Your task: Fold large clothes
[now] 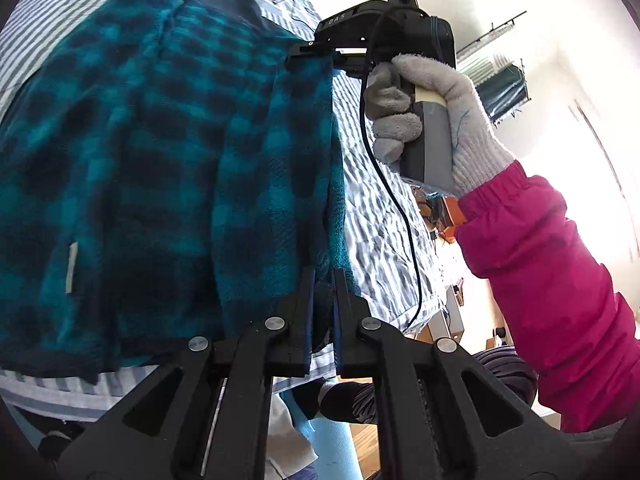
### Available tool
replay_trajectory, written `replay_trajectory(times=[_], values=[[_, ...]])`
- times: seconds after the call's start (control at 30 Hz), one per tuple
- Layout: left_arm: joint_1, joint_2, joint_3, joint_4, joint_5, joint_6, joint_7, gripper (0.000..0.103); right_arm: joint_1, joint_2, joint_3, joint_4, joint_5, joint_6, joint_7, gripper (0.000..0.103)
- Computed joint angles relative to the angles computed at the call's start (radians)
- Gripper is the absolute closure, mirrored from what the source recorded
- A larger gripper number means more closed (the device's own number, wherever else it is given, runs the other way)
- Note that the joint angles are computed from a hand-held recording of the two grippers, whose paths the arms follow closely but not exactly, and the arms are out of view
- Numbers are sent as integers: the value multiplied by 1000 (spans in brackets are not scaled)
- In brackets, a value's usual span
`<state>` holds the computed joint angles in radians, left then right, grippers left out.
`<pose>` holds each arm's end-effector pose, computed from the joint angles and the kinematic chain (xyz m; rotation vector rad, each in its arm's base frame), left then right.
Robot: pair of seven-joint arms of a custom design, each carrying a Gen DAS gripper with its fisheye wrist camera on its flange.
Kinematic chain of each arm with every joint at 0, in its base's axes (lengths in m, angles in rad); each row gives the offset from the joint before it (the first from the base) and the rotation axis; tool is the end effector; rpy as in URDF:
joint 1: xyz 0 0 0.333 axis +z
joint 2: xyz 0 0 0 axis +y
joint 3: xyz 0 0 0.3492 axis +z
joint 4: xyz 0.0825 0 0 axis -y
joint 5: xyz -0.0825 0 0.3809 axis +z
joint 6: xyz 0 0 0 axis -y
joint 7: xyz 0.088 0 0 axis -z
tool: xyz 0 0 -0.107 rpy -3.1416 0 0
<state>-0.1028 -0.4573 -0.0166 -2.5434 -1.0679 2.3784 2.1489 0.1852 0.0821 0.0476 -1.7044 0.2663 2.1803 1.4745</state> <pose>0.4057 -0.0583 0.4943 1.9015 -1.8905 1.1963 0.6044 0.1522 0.6097 -2.0916 1.6778 -0.0946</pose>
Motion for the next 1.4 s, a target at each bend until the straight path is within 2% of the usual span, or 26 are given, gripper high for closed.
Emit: replay_trajectory(times=[0.53, 0.67, 0.7, 0.73, 0.77, 0.8, 0.97, 1.03, 1.07, 1.13, 1.23, 1.33, 1.4], values=[[47, -28, 19, -51, 50, 1, -83, 98, 174, 129, 91, 87, -258, -7, -22, 102], [41, -16, 9, -38, 58, 6, -110, 98, 217, 141, 86, 85, -369, -21, -7, 100], [34, -2, -1, -24, 51, 16, -120, 98, 211, 137, 86, 84, -351, -29, -10, 99], [30, 1, -2, -22, 50, 19, -121, 98, 202, 136, 88, 91, -324, -42, -21, 90], [27, 1, -4, -21, 51, 23, -124, 98, 191, 132, 90, 99, -292, -58, -39, 76], [24, -2, -7, -20, 52, 26, -128, 98, 177, 111, 89, 87, -258, -57, -64, 73], [17, 5, 3, -18, 47, 29, -115, 98, 102, 5, 63, 33, -54, -40, -222, 71], [14, 7, -2, -15, 45, 33, -121, 98, 91, -10, 43, 29, -81, -2, -214, 66], [13, 8, -3, -13, 46, 34, -123, 98, 86, -8, 30, 33, -130, 23, -189, 60], [9, 11, -10, -10, 48, 44, -128, 98, 78, 18, 12, 62, -225, 48, -132, 58], [1, 18, -10, -19, 41, 62, -106, 98, 68, 90, 0, 140, -322, 33, -71, 55], [2, 18, 1, -26, 39, 60, -83, 98, 63, 172, -2, 231, -380, -4, -73, 55], [4, 18, -1, -23, 44, 58, -80, 98, 70, 200, -2, 256, -427, 3, -83, 55]])
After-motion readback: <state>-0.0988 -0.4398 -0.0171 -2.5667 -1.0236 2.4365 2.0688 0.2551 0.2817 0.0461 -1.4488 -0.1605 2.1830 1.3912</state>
